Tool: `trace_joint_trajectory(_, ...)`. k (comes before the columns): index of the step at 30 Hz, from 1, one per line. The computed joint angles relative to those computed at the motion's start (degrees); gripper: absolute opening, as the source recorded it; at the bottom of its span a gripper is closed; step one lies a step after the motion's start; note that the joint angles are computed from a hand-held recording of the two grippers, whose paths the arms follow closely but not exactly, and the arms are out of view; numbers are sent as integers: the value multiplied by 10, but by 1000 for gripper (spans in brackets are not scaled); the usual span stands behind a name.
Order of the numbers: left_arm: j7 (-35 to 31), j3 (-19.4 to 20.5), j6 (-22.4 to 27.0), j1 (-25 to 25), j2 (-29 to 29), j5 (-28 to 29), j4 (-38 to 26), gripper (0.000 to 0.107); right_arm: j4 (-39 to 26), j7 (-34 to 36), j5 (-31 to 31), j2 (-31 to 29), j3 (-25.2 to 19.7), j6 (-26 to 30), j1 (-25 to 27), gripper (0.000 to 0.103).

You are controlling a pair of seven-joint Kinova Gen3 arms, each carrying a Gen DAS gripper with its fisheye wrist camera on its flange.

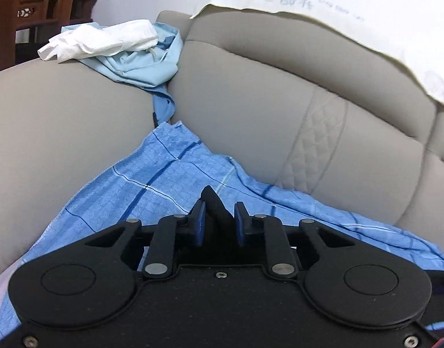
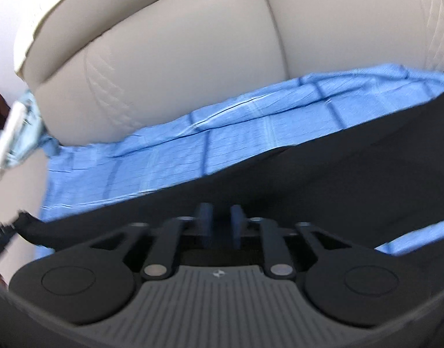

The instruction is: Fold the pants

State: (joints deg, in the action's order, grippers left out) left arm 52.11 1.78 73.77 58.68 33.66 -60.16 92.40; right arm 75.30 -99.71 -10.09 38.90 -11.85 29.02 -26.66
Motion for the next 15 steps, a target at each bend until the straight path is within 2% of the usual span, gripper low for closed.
trace_joint_trajectory(1,-8,3,9,3,1,5,-6,20,-4,-7,-3,3,0,-4,-5,65)
trace_joint_trajectory(2,-15,5,14,5,3,10,-11,20,-16,-22,-3,9,9,1,-18,71)
trace_joint_trajectory(5,-7,6,11,12,3,15,-11,20,-71,-48,-29,49,3,52,-26,71)
trace_joint_trajectory(7,6,5,5,15,0,14,-2,20,-88,-58,-47,73,-30,69,-11,71)
trace_joint_trajectory(9,17,4,2,18,-3,12,5,20,-78,-48,-81,84,-40,49,-5,72)
trace_joint_trajectory(11,27,5,-3,18,-7,9,14,20,-73,-65,-99,96,-51,25,-2,80)
trace_joint_trajectory(15,42,8,-13,13,-15,4,27,16,-65,-96,-139,117,-71,-4,8,84)
